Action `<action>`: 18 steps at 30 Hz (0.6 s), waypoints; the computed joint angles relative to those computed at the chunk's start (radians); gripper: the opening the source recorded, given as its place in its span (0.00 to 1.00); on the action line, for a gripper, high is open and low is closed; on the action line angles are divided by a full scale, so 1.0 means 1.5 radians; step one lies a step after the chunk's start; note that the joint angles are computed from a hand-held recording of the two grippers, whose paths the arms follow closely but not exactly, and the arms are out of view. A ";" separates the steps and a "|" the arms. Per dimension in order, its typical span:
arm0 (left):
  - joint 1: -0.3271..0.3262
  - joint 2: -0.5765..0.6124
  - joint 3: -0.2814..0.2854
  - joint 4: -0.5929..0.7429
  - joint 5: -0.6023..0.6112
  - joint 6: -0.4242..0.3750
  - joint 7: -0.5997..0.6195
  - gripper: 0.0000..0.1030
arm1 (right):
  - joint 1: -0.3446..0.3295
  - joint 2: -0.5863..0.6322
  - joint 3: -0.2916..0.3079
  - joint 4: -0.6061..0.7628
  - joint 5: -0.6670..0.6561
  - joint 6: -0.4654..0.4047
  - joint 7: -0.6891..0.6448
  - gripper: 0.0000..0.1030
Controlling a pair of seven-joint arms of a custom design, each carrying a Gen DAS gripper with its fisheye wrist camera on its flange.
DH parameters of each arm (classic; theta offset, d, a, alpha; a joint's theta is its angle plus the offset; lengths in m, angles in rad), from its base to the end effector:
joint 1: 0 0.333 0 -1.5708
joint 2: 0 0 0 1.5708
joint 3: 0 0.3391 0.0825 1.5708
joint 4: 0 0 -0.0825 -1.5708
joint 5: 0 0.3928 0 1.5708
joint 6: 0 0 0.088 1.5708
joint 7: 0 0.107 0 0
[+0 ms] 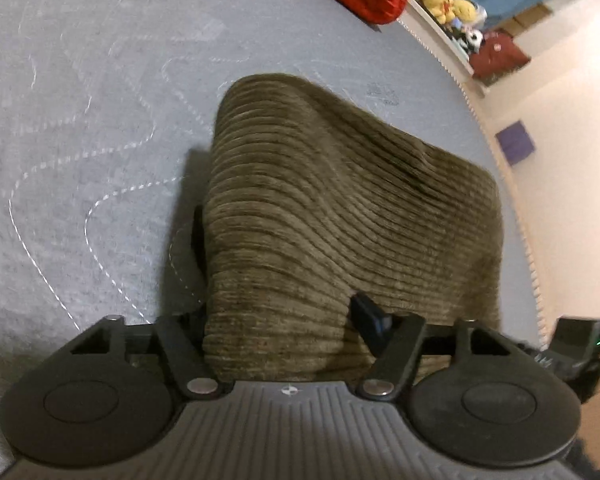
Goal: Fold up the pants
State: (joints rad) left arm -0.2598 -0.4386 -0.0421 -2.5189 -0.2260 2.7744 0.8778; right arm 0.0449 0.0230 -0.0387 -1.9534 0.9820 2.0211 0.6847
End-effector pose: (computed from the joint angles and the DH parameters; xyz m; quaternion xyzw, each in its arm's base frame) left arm 0.4315 -0.1259 0.5285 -0.8237 0.4502 -0.3431 0.0340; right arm 0.5863 0.0521 0.5116 -0.7665 0.4780 0.1265 0.4100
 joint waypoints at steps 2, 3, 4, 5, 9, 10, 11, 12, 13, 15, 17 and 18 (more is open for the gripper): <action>0.023 0.002 -0.027 0.009 0.031 -0.004 -0.030 0.54 | 0.001 -0.004 0.001 0.000 0.020 0.008 -0.007 0.32; 0.031 0.000 -0.039 0.013 0.046 0.001 -0.048 0.50 | -0.001 -0.006 -0.001 0.004 0.031 0.001 -0.010 0.31; 0.035 0.000 -0.047 0.017 0.060 0.012 -0.059 0.46 | -0.005 -0.008 -0.005 0.008 0.046 -0.010 -0.017 0.30; 0.038 0.005 -0.055 0.025 0.074 0.025 -0.069 0.45 | -0.008 -0.013 -0.007 0.010 0.057 -0.015 -0.025 0.30; 0.032 0.053 -0.072 0.081 0.127 0.080 -0.082 0.44 | -0.020 -0.034 -0.024 0.022 0.106 -0.007 -0.077 0.30; 0.029 0.071 -0.073 0.098 0.135 0.098 -0.082 0.44 | -0.025 -0.033 -0.030 0.034 0.116 -0.010 -0.086 0.30; 0.026 0.091 -0.074 0.118 0.141 0.117 -0.082 0.44 | -0.031 -0.030 -0.034 0.047 0.122 -0.009 -0.098 0.30; 0.027 0.115 -0.079 0.143 0.153 0.131 -0.084 0.44 | -0.036 -0.026 -0.038 0.061 0.126 -0.007 -0.110 0.30; 0.033 0.136 -0.086 0.166 0.170 0.143 -0.090 0.44 | -0.043 -0.017 -0.042 0.084 0.129 -0.012 -0.123 0.30; 0.032 0.172 -0.086 0.195 0.183 0.178 -0.088 0.44 | -0.055 0.007 -0.044 0.132 0.128 -0.020 -0.136 0.30; 0.027 0.203 -0.082 0.220 0.188 0.202 -0.075 0.44 | -0.069 0.041 -0.042 0.197 0.114 -0.030 -0.127 0.30; 0.032 0.224 -0.090 0.237 0.201 0.213 -0.085 0.44 | -0.078 0.060 -0.040 0.233 0.104 -0.037 -0.122 0.30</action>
